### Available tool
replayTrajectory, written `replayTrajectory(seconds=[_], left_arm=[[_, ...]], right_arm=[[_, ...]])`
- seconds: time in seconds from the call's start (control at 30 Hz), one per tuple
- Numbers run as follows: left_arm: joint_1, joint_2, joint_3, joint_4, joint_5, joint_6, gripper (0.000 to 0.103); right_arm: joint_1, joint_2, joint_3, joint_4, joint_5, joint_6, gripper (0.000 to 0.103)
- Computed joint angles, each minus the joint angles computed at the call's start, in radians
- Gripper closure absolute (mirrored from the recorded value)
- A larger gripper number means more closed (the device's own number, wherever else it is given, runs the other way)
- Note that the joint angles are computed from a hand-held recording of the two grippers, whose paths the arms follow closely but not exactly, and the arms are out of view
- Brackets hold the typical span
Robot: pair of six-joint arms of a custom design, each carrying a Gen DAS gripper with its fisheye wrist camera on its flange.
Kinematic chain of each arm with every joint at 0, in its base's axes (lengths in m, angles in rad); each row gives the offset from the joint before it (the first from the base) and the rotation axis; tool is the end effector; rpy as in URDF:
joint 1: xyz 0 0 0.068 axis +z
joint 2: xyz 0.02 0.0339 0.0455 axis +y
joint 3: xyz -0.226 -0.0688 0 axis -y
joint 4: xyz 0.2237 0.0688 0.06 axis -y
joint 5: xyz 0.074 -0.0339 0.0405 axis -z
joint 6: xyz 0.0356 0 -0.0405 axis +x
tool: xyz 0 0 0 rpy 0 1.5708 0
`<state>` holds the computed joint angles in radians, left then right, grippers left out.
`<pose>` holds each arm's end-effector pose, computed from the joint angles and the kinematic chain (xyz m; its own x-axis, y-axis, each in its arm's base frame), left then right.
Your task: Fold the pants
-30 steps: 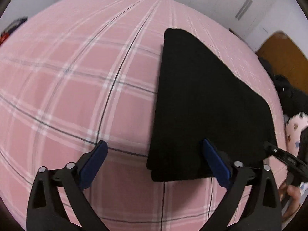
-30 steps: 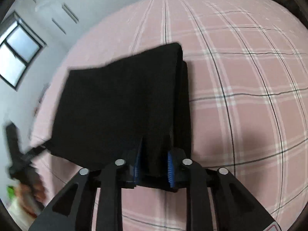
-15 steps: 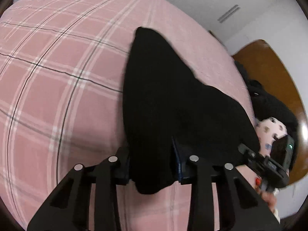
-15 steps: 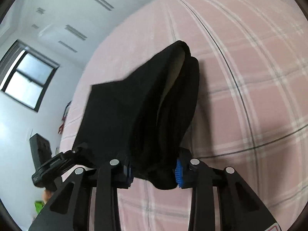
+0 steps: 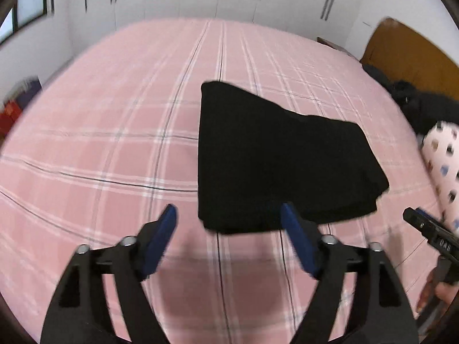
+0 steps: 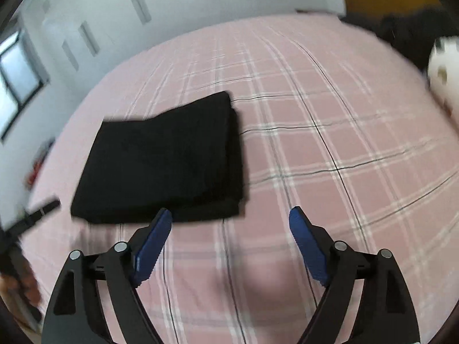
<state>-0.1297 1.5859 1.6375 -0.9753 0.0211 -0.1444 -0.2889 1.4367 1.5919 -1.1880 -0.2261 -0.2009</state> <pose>0.3071 -0.0408 0.3235 -0.8033 -0.0403 -0.5942 0.0266 0.9943 -0.1034 0.2488 -0.0656 0.3380 -0.8400 0.0468 -0.5405 -0.0001 0.9963 0.0864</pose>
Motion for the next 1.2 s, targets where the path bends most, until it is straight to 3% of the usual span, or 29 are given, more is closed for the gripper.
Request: replayTrajectory(seconds=[0.03,0.17,0.43,0.7,0.93,1.2], left_arm=[[-0.040,-0.064,-0.040,-0.010,-0.055,-0.010,0.013],[-0.143,-0.154,-0.067,-0.065,-0.124,-0.064,0.005],[-0.296,-0.257,-0.143,-0.160,-0.280,-0.200,0.005],[-0.357,-0.393,-0.305,-0.200,-0.320,-0.319,0.005],[-0.398,-0.473,-0.330,-0.248,-0.337,-0.338,0.005],[-0.436,-0.460,-0.313,-0.257,-0.374,-0.345,0.005]], right_arm=[[-0.018,-0.041,-0.029,-0.009,0.007,-0.038,0.018],[0.016,-0.193,-0.100,-0.081,-0.021,-0.018,0.018],[-0.012,-0.385,-0.150,-0.196,-0.039,0.006,0.017],[-0.088,-0.457,-0.160,-0.282,-0.070,-0.052,0.017],[-0.114,-0.501,-0.158,-0.340,-0.081,-0.095,0.017],[-0.130,-0.524,-0.175,-0.352,-0.084,-0.100,0.017]])
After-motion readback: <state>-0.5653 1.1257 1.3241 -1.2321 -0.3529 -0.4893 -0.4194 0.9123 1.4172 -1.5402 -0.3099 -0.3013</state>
